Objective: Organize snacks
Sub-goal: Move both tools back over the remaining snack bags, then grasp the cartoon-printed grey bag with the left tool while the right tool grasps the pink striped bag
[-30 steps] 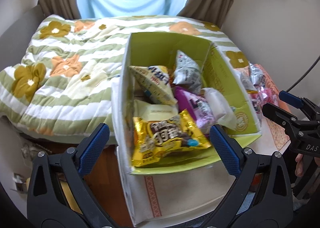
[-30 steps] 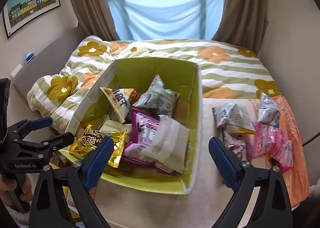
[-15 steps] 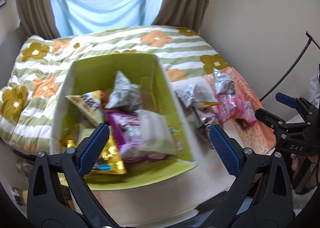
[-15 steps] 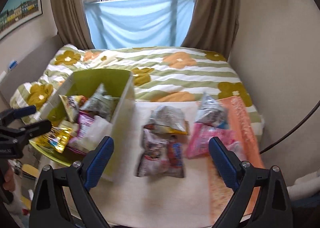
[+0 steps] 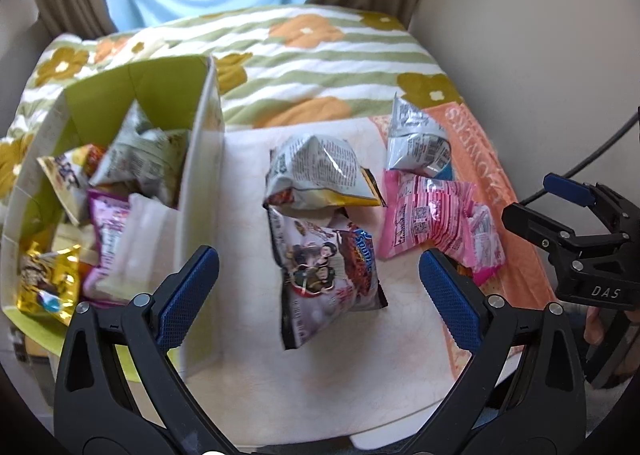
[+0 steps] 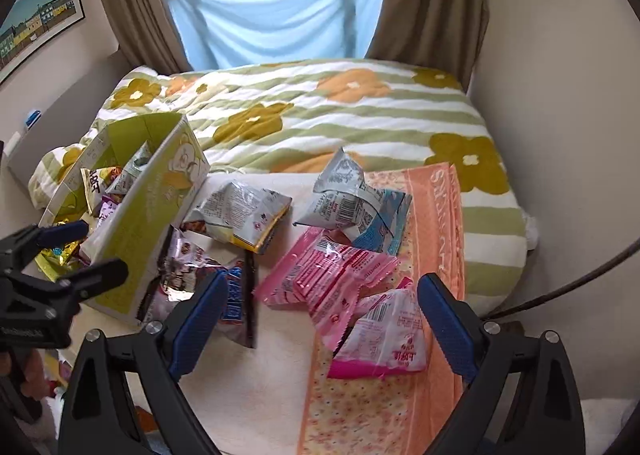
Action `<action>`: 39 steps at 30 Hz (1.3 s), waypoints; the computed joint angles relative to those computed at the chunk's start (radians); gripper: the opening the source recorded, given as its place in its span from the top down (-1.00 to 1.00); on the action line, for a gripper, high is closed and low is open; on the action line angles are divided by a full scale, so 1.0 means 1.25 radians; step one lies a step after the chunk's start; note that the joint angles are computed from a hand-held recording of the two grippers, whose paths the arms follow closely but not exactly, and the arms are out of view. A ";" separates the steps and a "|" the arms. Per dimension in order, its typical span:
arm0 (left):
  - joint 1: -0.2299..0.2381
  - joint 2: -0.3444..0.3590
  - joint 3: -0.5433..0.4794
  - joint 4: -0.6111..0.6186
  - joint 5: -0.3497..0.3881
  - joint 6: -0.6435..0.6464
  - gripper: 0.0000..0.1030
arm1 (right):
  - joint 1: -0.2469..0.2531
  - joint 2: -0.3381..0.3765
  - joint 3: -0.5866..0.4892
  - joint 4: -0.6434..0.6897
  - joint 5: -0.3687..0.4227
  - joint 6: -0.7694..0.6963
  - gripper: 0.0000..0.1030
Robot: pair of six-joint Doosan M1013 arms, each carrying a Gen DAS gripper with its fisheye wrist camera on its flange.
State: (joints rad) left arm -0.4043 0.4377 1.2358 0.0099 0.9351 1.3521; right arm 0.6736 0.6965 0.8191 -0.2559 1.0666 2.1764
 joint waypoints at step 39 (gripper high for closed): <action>0.029 0.125 -0.045 -0.153 0.081 -0.020 -0.44 | -0.047 0.187 -0.206 0.211 0.175 -0.773 -0.83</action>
